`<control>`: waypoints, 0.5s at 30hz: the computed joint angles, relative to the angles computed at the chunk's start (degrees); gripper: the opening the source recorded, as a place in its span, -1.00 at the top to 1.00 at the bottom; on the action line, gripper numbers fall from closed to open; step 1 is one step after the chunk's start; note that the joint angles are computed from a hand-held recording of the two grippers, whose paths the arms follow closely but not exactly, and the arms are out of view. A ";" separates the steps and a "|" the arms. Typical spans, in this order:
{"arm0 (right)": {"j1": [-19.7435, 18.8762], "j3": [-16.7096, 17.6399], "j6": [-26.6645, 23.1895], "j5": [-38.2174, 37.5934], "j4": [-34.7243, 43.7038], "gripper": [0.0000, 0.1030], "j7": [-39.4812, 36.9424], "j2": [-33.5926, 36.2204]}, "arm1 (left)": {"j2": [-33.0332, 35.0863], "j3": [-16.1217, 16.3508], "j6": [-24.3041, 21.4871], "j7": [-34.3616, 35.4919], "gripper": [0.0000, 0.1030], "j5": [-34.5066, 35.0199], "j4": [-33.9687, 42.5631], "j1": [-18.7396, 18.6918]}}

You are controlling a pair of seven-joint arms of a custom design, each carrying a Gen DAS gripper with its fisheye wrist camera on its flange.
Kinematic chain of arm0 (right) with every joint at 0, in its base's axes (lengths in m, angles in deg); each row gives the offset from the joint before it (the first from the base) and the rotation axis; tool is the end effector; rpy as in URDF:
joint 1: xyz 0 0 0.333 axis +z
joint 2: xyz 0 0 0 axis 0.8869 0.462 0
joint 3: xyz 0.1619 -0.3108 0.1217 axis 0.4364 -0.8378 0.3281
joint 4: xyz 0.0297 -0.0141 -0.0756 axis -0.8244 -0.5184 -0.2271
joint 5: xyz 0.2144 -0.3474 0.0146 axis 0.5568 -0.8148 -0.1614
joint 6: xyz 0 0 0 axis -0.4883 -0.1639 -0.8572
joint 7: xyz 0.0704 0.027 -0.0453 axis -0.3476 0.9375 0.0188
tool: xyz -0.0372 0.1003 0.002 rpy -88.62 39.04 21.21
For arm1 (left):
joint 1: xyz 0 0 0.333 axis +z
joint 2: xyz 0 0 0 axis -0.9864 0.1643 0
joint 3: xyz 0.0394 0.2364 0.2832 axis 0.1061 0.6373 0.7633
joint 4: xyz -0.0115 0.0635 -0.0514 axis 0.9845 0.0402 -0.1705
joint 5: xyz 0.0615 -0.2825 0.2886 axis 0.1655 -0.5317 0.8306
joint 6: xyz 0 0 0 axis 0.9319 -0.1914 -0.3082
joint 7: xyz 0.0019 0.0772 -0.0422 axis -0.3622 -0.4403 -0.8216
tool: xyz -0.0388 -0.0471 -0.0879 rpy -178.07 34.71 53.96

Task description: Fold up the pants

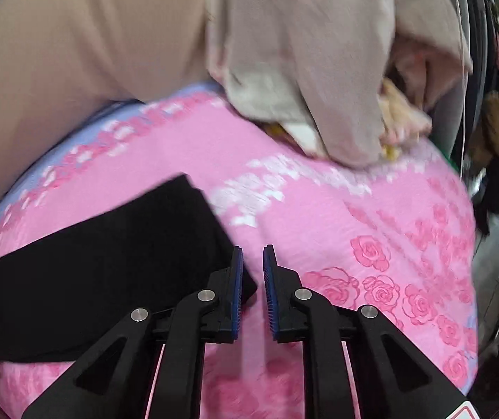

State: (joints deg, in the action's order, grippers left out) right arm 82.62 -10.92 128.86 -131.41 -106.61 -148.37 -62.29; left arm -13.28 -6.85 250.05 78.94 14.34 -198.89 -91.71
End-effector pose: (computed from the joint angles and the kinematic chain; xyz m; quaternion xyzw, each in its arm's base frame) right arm 0.4721 0.2132 0.2988 -0.4355 0.8136 -0.3256 0.2060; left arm 0.6247 -0.0328 0.2720 -0.5286 0.7875 -0.1677 0.2690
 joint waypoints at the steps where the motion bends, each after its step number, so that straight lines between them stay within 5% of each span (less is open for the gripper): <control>1: 0.70 0.68 0.42 -0.55 1.30 0.50 -0.86 0.44 | 0.01 -0.45 0.16 0.01 -0.90 0.12 -0.02 0.43; 3: 1.35 1.12 3.70 -3.16 4.26 -0.12 -0.74 2.37 | 0.06 -0.48 0.06 0.18 -0.90 0.19 0.01 0.27; 9: 5.21 1.36 11.64 -3.06 19.41 -0.13 -11.12 14.26 | -0.81 -3.00 0.88 0.37 -0.90 0.83 -0.95 3.12; 15: 6.31 1.65 19.63 6.80 32.55 0.35 -27.37 24.55 | -1.50 -6.98 0.57 0.04 -0.90 2.16 -1.46 8.97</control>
